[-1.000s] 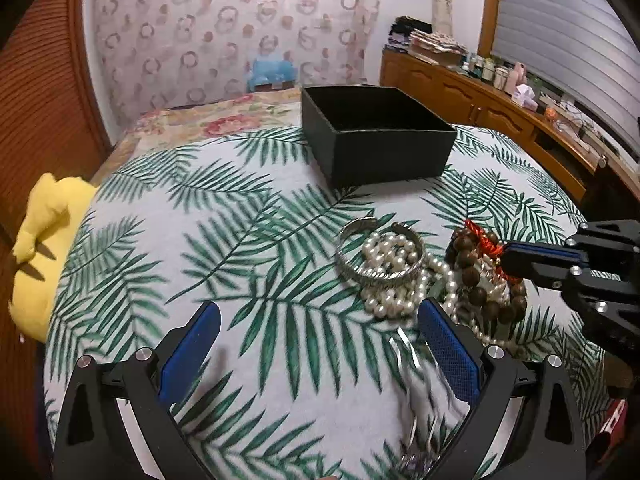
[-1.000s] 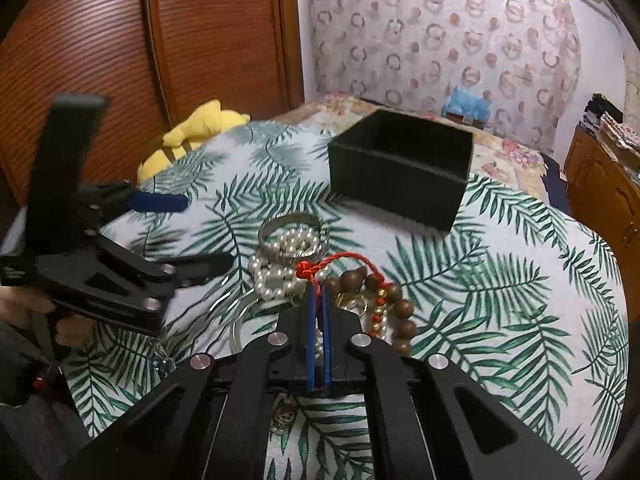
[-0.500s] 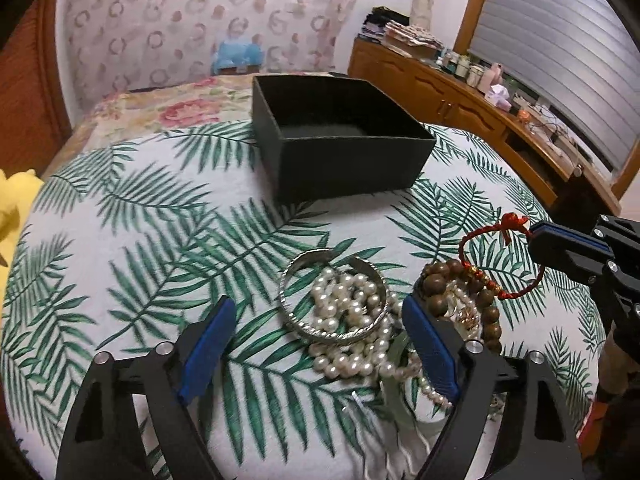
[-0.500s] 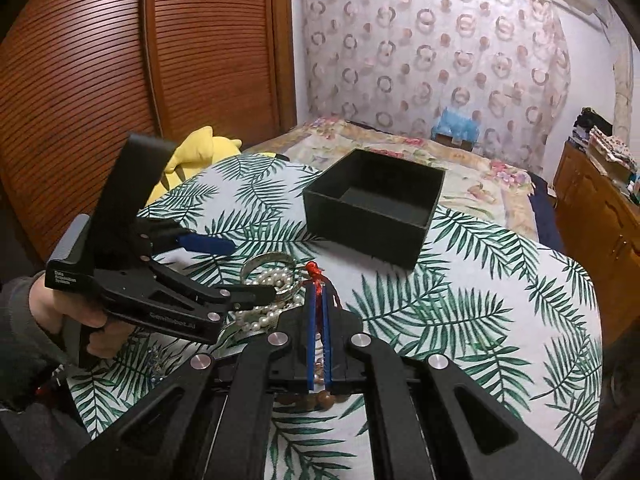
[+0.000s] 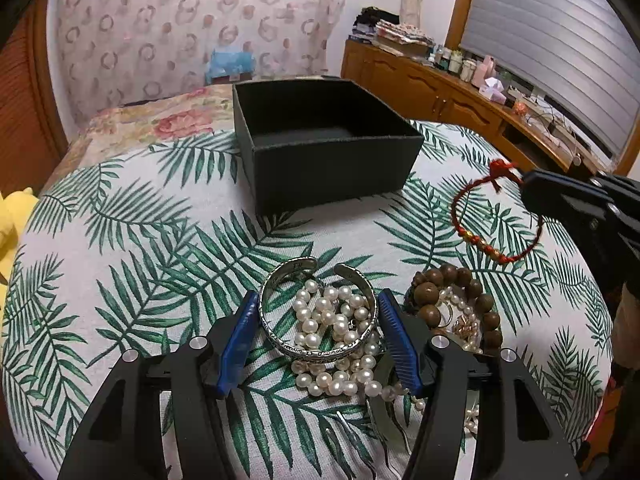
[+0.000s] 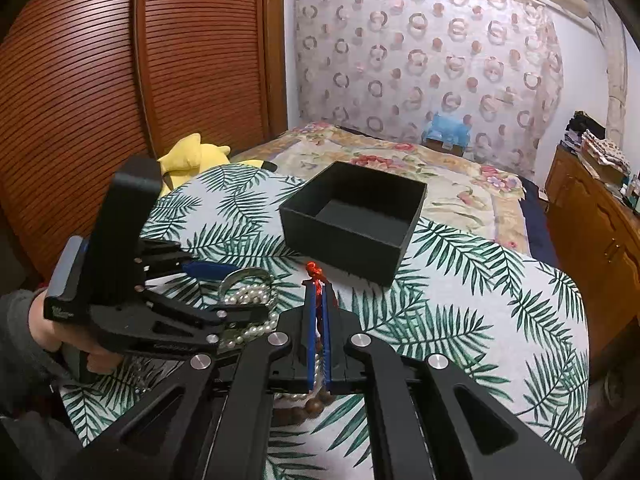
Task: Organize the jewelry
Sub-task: 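Grasp the red bead bracelet with the right tool while the left tool grasps the silver bangle, then carry the red bracelet and silver bangle into the black box and open both tools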
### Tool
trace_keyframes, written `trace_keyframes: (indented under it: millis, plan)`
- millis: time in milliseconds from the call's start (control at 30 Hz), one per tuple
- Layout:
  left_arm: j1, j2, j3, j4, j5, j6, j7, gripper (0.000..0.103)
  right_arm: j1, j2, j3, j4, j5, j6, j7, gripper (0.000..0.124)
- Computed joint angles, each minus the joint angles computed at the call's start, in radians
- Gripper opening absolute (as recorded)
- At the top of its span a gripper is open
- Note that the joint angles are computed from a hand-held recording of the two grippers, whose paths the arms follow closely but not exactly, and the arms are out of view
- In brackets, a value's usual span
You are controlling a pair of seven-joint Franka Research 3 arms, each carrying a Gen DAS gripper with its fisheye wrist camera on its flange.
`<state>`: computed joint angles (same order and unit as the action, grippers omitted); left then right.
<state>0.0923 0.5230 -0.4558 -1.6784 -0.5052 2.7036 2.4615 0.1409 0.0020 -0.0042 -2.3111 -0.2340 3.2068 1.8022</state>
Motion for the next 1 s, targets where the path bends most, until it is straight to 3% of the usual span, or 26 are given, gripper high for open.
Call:
trace_keyframes:
  millis: [167,333,567,667,833,1000]
  plan:
    - [0.021,-0.013,-0.023,-0.004,-0.04,0.014,0.028,0.058,0.009,0.03,-0.01,0.057,0.074,-0.005,-0.08,0.003]
    - [0.003,0.001,-0.009,0.043,-0.029,0.014,0.012,0.058,-0.014,0.098,0.023,0.176,0.266,-0.036,-0.271,0.003]
    - [-0.013,0.029,-0.003,0.12,-0.001,0.005,-0.027,0.058,0.032,0.209,-0.045,0.346,0.326,-0.104,-0.316,0.003]
    - [-0.013,0.046,-0.006,0.165,0.0,-0.032,-0.049,0.058,-0.021,0.27,0.002,0.44,0.424,-0.171,-0.363,0.003]
    - [-0.031,0.045,0.0,0.188,0.012,-0.023,-0.06,0.058,-0.058,0.341,0.034,0.543,0.528,-0.256,-0.429,0.004]
    - [-0.067,0.076,0.027,0.245,0.068,-0.027,-0.109,0.058,-0.079,0.332,0.052,0.52,0.61,-0.235,-0.471,0.02]
